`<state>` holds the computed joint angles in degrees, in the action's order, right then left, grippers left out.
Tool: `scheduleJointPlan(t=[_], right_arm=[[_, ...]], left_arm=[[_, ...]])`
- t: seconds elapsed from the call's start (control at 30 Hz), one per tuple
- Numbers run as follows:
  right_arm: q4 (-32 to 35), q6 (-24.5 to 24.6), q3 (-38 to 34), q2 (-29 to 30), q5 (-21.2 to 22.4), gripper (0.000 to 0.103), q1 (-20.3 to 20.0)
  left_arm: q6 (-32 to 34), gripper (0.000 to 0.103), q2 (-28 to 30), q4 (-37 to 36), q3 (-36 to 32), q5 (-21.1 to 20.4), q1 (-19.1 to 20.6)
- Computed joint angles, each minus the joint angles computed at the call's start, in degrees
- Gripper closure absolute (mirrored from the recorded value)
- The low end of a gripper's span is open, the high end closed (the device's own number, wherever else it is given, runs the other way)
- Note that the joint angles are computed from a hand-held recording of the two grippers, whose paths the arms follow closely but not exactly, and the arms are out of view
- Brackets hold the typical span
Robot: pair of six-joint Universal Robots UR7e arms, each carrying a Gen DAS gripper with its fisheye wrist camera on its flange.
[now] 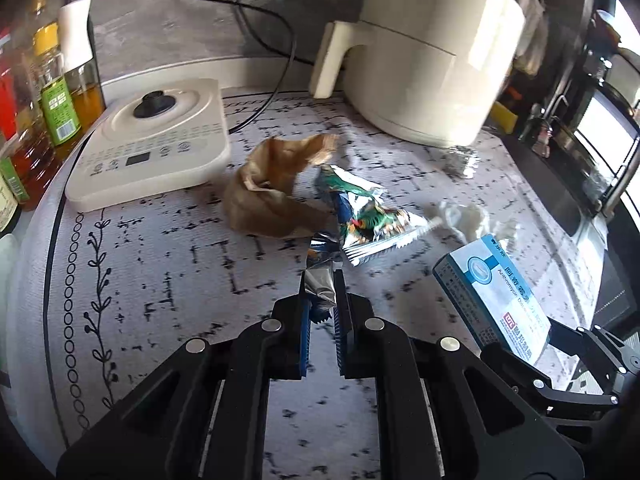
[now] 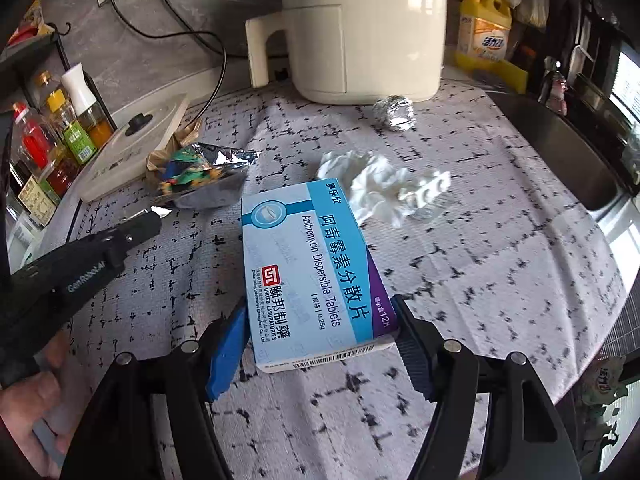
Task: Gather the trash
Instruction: 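Grasp the blue-and-white medicine box with the right gripper while the left holds the wrapper, then carry the foil wrapper and medicine box over the white bucket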
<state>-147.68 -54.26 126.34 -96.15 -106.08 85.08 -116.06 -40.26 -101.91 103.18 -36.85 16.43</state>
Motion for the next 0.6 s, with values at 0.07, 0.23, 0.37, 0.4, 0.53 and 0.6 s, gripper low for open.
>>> scheduleJointPlan(t=[0.07, 0.23, 0.37, 0.4, 0.53, 0.6], right_arm=[[0.7, -0.2, -0.1, -1.3, 0.9, 0.036, -0.6], [2.3, -0.5, -0.7, -4.1, 3.2, 0.036, -2.6], [4.5, -1.3, -1.5, -7.3, 5.4, 0.036, -5.5], [5.3, -1.6, -1.8, -8.1, 6.0, 0.036, -6.4], [8.2, -2.9, -3.4, -11.0, 7.9, 0.035, -9.9], [9.8, -3.3, -4.7, -12.3, 8.9, 0.036, -12.0]], left_arm=[[0.3, 0.092, 0.5, 0.2, -0.7, 0.3, -0.3], [0.8, 0.092, 2.9, 2.4, -4.4, 0.8, -1.3], [1.9, 0.092, 5.1, 3.1, -7.4, 1.0, -2.1], [2.3, 0.093, 5.9, 3.2, -8.4, 1.0, -2.3], [4.3, 0.092, 9.4, 3.2, -12.9, 0.8, -3.0], [5.6, 0.092, 11.1, 2.9, -15.2, 0.8, -3.3]])
